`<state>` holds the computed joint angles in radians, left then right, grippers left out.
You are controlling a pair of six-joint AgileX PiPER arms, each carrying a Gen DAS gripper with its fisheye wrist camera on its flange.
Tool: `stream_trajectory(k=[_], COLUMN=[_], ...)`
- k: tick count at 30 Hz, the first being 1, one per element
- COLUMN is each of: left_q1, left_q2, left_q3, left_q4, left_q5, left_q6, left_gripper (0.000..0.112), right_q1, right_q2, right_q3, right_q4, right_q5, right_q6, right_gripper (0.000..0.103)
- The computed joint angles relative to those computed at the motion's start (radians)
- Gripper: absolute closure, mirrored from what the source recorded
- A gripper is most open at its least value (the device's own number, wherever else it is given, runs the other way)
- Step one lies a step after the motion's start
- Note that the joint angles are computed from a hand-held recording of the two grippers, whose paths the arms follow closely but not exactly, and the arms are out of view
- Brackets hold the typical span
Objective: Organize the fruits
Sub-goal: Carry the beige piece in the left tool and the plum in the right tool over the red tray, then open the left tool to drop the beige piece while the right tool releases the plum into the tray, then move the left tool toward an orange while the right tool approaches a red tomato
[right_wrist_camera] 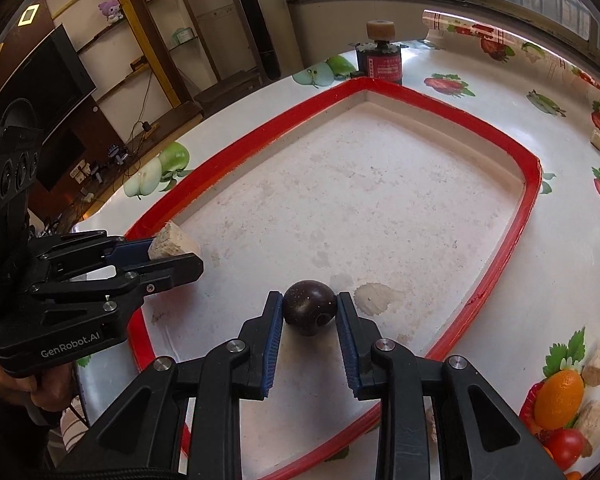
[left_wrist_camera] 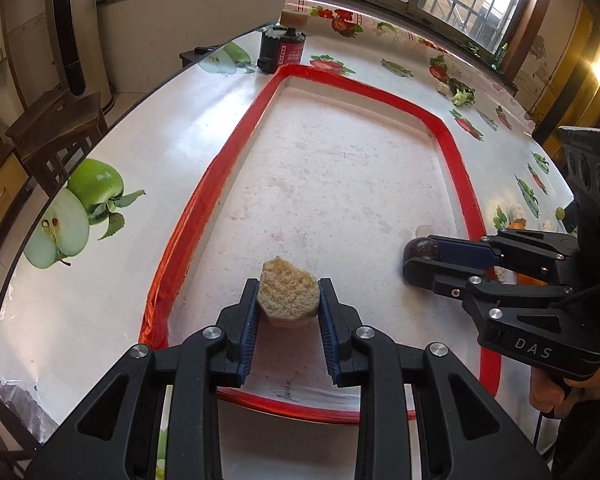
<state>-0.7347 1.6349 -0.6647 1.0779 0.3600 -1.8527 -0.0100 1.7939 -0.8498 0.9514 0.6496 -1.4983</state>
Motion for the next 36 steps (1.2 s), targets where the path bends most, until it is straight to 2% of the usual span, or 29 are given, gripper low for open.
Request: stream_trajectory(k=[2, 5, 6, 9, 12, 19, 25, 36], left_q1=[-0.016, -0.036, -0.045, -0.081, -0.133, -0.25, -0.317, -0.408], left_q2=[0.005, 0.006, -0.003, -0.035, -0.064, -0.072, -0.047, 0.024], left_q3=[-0.012, -0.039, -0.038, -0.045, -0.058, -0.137, -0.195, -0.317], left_q4=[-0.033, -0.132, -0.139, -0.164, -0.167, -0.187, -0.186, -0.193], left_q5=[0.032, 0.093, 0.103, 0.16, 0.235, 0.353, 0.38, 0.394], left_q6=[0.027, 0.106, 0.105, 0.108, 0.086, 0.074, 0.056, 0.074], left_gripper=[0.087, 0.083, 0.083, 0.082, 0.071, 0.07, 0.071, 0.071], right_q1=[-0.005, -0.026, -0.044, -0.101, -0.177, -0.371, -0.551, -0.832], right_q2=[-0.006, -0.035, -0.045, -0.086, -0.132, -0.212, -0.232, -0.2], right_q3=[0.011, 0.027, 0.029, 0.029, 0.034, 0.061, 0.062, -0.041], right_q4=[0.017, 0.034, 0.041, 0.038, 0.03, -0.004, -0.046, -0.105], right_q5=[-0.002, 0.005, 0.025, 0.098, 0.182, 0.307, 0.385, 0.527], right_q6=[-0.035, -0.059, -0.071, -0.082, -0.098, -0.157, -0.208, -0.258], right_gripper=[0.071, 0.053, 0.05, 0.05, 0.05, 0.049, 0.048, 0.048])
